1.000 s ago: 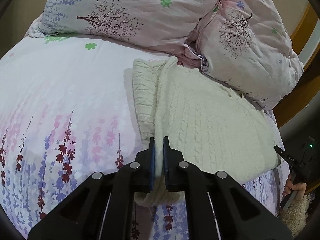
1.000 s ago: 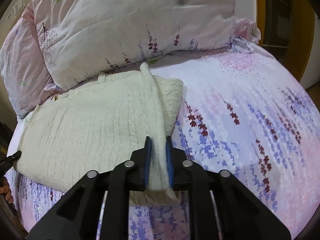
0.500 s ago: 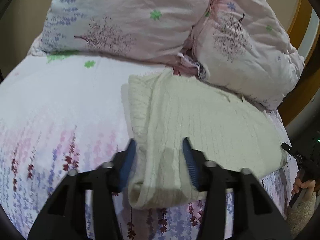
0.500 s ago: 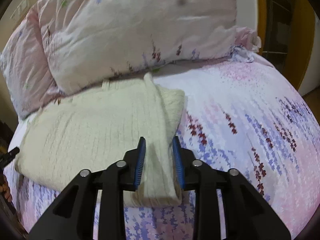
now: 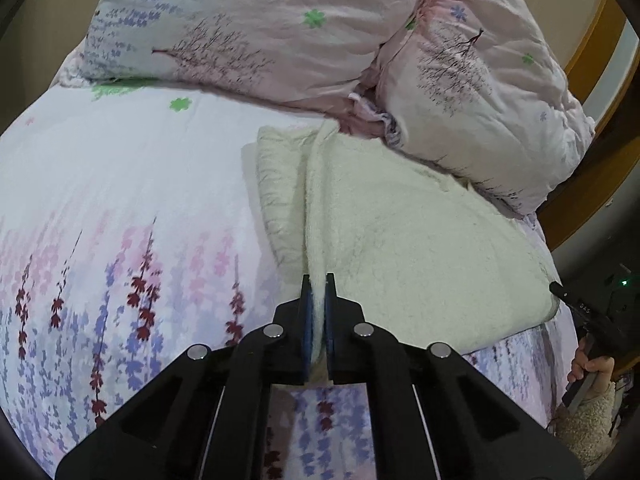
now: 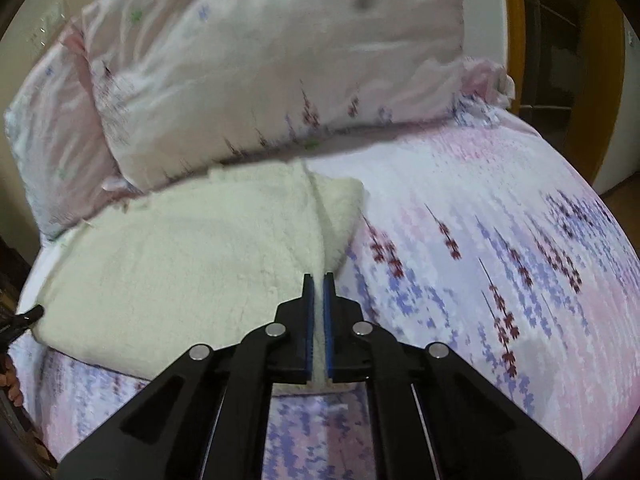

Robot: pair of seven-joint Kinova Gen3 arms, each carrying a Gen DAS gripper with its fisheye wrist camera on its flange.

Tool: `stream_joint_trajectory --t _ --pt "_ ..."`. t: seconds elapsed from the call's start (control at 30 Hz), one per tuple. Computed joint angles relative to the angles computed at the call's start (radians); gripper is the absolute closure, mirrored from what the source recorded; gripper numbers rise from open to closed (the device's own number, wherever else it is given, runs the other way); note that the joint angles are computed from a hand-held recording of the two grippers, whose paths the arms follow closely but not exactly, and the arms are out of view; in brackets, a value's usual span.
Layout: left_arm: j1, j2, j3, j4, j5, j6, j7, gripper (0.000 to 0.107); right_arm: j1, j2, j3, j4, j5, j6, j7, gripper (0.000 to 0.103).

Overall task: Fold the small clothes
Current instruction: 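Open both grippers and release the folded hem onto the cardigan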

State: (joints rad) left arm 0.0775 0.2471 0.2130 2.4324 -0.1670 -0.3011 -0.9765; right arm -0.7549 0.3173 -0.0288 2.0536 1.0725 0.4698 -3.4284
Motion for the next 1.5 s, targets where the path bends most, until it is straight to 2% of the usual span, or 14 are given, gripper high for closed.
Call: stream_joint_trajectory --t 0.1,0.2,0.3,0.37,0.43,0.5,0.6,0.77,0.87,0.97,1.07,1.17,1.4,1.5 --pt "-0.007 0.041 -0.007 0.008 -0.022 -0.037 0.032 0.103 0.004 0.041 -0.003 -0.025 -0.070 0.016 0.061 0.099" --pt "0.095 0.031 -0.111 -0.007 -0.069 -0.020 0.091 0.103 -0.024 0.060 -0.013 -0.069 -0.100 0.106 0.119 0.094" --pt "0.209 0.002 -0.206 -0.021 0.003 0.011 0.046 0.100 -0.062 0.037 0.016 -0.057 -0.043 0.106 0.048 0.085" --pt "0.302 -0.016 -0.287 -0.019 0.084 0.001 -0.021 0.091 -0.086 0.024 0.042 -0.050 0.006 0.084 0.011 0.082" --pt "0.395 -0.022 -0.357 -0.015 0.165 -0.041 -0.087 0.064 -0.040 0.032 -0.005 -0.072 0.016 0.076 0.039 0.082" --pt "0.470 -0.009 -0.401 -0.042 0.226 -0.041 -0.138 0.059 -0.019 0.046 -0.015 -0.095 0.002 0.049 0.083 0.082" --pt "0.483 0.031 -0.382 -0.109 0.277 0.010 -0.219 0.058 -0.008 0.086 -0.012 -0.152 -0.043 0.046 0.175 0.082" --pt "0.396 0.095 -0.306 -0.190 0.300 0.097 -0.241 0.058 0.039 0.155 -0.020 -0.219 -0.190 0.059 0.338 0.080" --pt "0.387 0.120 -0.310 -0.179 0.222 0.067 -0.177 0.059 0.007 0.156 0.049 -0.183 -0.199 -0.013 0.344 0.079" --pt "0.275 0.107 -0.214 -0.170 0.100 0.064 -0.090 0.058 0.024 0.160 0.031 -0.218 -0.277 0.022 0.427 0.076" --pt "0.136 0.080 -0.104 -0.102 0.021 -0.036 0.032 0.055 -0.015 0.145 0.065 -0.232 -0.326 0.024 0.441 0.064" --pt "-0.003 0.060 -0.031 -0.036 -0.045 -0.139 0.154 0.044 -0.086 0.130 0.116 -0.222 -0.275 -0.028 0.407 0.053" --pt "-0.291 0.116 0.167 -0.028 -0.200 -0.175 0.348 0.041 -0.102 0.221 0.061 -0.376 -0.368 -0.021 0.591 0.052" --pt "-0.301 0.142 0.158 -0.038 -0.271 -0.201 0.426 0.038 -0.157 0.264 0.098 -0.442 -0.380 -0.002 0.633 0.052"
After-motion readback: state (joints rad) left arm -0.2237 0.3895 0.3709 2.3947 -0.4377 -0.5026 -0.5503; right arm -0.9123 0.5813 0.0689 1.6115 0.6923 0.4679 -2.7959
